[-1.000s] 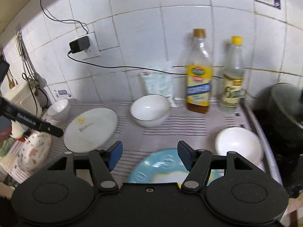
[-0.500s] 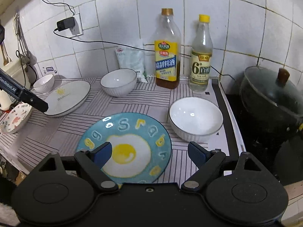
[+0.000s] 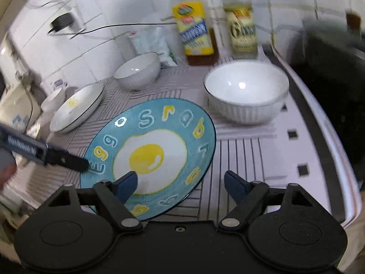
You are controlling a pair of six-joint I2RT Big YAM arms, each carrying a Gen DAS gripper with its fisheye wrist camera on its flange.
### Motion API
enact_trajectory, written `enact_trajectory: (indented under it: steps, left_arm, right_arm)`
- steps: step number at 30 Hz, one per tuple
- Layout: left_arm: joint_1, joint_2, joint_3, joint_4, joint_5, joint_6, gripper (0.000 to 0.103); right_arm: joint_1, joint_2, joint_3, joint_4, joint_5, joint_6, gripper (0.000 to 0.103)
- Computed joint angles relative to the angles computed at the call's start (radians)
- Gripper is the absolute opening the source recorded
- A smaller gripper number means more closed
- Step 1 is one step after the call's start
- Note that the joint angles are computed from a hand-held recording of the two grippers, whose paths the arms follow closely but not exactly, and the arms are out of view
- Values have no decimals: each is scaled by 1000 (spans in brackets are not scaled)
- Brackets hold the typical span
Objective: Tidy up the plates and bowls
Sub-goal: 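Grasp the blue egg plate rim with the left gripper, then carry the blue egg plate and lower it onto the white sun plate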
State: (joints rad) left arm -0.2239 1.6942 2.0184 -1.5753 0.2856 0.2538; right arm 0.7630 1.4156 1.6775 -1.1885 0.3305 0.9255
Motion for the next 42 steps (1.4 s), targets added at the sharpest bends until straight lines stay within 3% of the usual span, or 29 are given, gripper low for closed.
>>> enact_trajectory:
  steps: [2,4,7,11,16,22,30,42]
  left_arm:
    - [-2,5,-14,14,0,-35,85]
    - [-4,14,-16,23,8,-50,81]
    - [-6,35,3,7,19,-60,62]
    - [-2,37,2,11,54,-65,47]
    - [-3,21,-27,35,72,-66,27]
    - [-11,24,-22,38,54,-88,25]
    - [5,43,41,-26,70,-57,25]
    - [51,-51,23,-27,69,-24,26]
  right_arm:
    - [-6,0,-12,13,-15,37,70]
    - [-9,0,-22,29,-26,61,66]
    - [-14,-9,-46,63,-29,101,58]
    - [-28,-14,-65,91,-43,148,36]
    - [-28,-24,-85,93,-23,172,19]
    - [-33,-31,-99,111,-24,188,18]
    - [-36,-13,-33,70,-63,79,19]
    - [-18,10,90,33,-107,-15,20]
